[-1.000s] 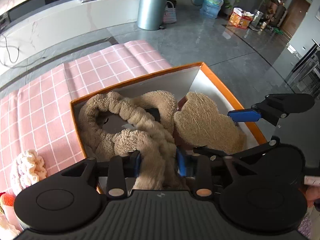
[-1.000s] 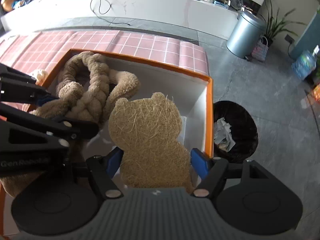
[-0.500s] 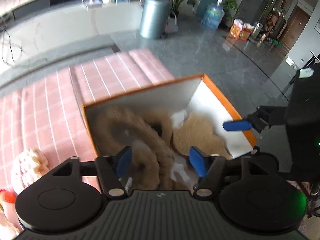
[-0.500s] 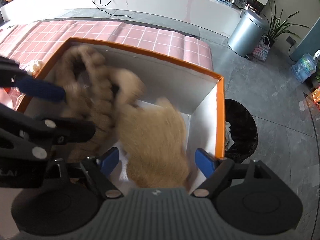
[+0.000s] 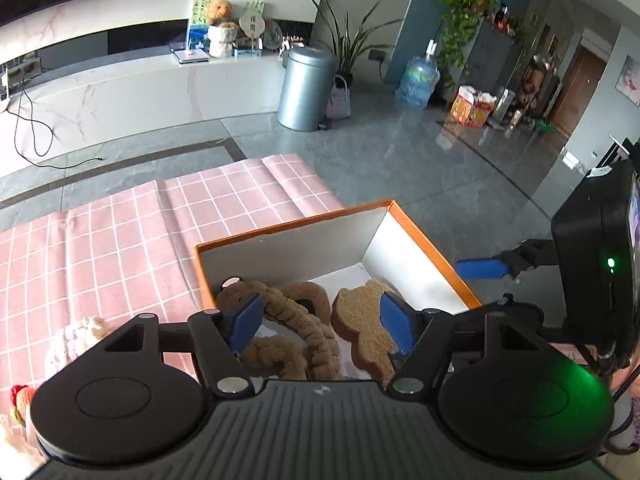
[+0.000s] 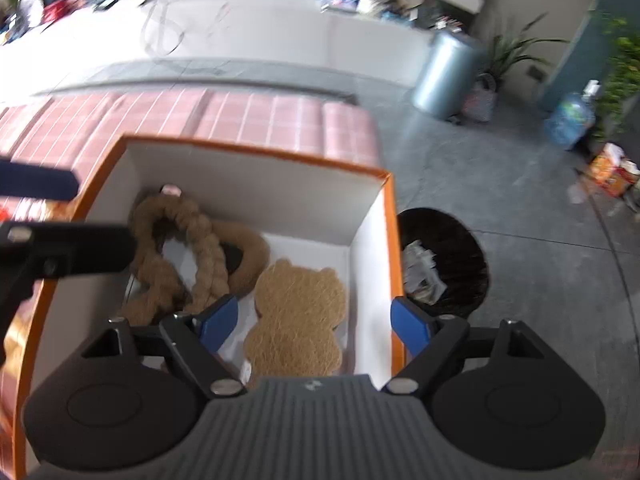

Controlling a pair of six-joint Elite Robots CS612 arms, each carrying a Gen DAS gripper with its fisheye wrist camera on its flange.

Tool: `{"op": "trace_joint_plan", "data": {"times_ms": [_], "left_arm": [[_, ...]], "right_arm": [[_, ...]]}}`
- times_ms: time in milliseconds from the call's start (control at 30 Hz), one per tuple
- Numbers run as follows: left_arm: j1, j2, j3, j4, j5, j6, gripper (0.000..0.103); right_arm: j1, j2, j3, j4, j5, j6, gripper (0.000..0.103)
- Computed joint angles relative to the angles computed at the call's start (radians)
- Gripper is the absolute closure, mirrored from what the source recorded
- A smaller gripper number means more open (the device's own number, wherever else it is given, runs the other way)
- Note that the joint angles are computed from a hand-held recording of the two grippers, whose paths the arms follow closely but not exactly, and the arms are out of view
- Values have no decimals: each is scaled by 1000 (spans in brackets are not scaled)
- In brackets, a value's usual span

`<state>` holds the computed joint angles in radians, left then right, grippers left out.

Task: Organize soft objects
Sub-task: 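Withdraw both tools from the box back over the table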

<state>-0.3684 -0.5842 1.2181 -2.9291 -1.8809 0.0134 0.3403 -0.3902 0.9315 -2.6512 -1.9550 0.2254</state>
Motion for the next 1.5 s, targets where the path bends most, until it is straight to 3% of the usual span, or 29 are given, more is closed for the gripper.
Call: {"op": "trace_joint_plan", "data": {"times_ms": [33,133,433,633,833,933,1033,1133,1267,1500], "left_arm": [[2,-5,13,-14,-3,-5,24],[9,-22,56,-70,-9,-20,25],[41,-102,265,-335,49,-53,25],[76,-156,400,-452,100,-110,25],[92,-192,513,-550,205,-228,27],[99,-196,553,-596,240,-234,28],[108,-192,579,-611,221,-250,28],[103,-186,603,-610,259,-227,28],[93,-168,623,-607,297,-175,28],[60,-144,633,-586,427,-41,28]], "right_arm": [[6,1,9,-43,-25,7,5],[17,2,53,-206,-54,-13,5],[66,-44,168,-371,-108,64,5],[103,-62,254,-579,-7,85,5],[160,-40,256,-695,7,48,7],[189,-26,246,-716,8,19,8],[202,-18,241,-698,59,-20,20],[208,-15,238,-645,100,-28,22],[214,-1,219,-571,96,-35,22],[216,16,185,-463,84,-1,21]]}}
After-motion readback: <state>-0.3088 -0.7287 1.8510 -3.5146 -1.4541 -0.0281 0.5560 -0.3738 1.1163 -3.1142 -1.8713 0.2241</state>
